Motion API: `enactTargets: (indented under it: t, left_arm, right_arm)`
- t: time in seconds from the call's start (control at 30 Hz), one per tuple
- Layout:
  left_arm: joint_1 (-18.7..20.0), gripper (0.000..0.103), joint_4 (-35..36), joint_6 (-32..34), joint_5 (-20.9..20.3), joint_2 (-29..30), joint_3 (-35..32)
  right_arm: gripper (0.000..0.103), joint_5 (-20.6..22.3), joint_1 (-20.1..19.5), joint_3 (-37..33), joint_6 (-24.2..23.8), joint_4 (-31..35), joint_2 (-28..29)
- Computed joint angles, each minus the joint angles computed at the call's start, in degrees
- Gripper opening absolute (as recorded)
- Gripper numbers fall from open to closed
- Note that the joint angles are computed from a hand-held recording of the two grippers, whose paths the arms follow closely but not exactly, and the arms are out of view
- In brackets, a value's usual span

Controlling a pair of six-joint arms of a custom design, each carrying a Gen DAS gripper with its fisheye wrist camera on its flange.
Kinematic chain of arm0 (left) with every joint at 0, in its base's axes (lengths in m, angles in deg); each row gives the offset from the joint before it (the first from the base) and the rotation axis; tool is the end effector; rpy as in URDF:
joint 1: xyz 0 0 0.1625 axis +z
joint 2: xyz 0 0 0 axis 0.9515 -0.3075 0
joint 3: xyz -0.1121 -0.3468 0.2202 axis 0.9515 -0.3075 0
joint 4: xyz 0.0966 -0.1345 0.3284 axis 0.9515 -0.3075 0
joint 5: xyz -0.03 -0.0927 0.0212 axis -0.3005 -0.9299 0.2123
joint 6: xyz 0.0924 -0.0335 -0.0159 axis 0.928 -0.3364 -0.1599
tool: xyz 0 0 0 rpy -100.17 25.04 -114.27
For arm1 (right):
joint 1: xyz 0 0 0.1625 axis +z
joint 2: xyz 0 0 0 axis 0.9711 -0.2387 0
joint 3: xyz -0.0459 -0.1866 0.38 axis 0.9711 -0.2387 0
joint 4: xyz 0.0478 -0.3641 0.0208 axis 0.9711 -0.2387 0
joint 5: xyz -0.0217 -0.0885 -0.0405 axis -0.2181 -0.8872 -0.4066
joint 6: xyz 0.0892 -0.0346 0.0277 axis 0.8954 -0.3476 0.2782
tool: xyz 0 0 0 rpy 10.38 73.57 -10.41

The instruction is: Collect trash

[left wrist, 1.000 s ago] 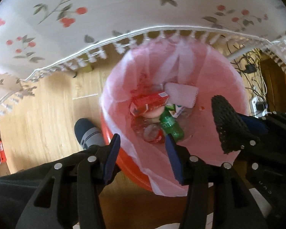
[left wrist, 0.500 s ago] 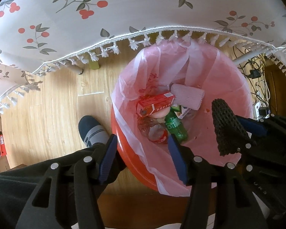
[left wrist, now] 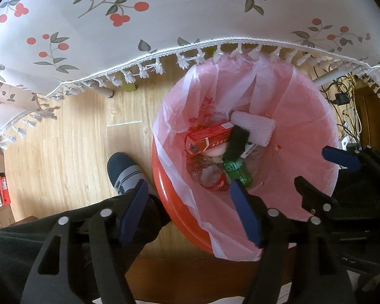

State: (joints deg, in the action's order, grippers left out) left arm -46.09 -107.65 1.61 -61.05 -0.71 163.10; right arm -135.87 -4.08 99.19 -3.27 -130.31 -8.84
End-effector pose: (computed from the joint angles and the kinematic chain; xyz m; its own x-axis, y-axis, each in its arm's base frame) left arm -0.2664 -0.3152 -0.0921 -0.6456 0.3510 -0.6783 0.2585 0.9361 0.2384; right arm -0.0008 -0.2837 0.1683 -0.8489 -0.0340 0.5275 -0.0742 0.9957 -0.0553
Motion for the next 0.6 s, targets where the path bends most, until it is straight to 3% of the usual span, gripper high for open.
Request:
enactTargets:
  t: [0.17,0.33,0.6]
  left_arm:
    - [-0.06,0.075,0.01,-0.15,-0.16,-0.99,0.24]
    - [-1.37,0.083,-0.3,-0.15,-0.32,-3.18,0.78]
    - [-5.25,0.09,0.63,1.14,-0.21,-7.76,1.22]
  right_arm:
    - [0.097,-1.31,2.14,-0.14,0.17,1.3,-1.99]
    - [0.097,-3.04,5.6,-0.64,0.97,6.25,-7.31]
    - [0.097,-5.52,13.7,-1.24,0.66,18.36,-22.12]
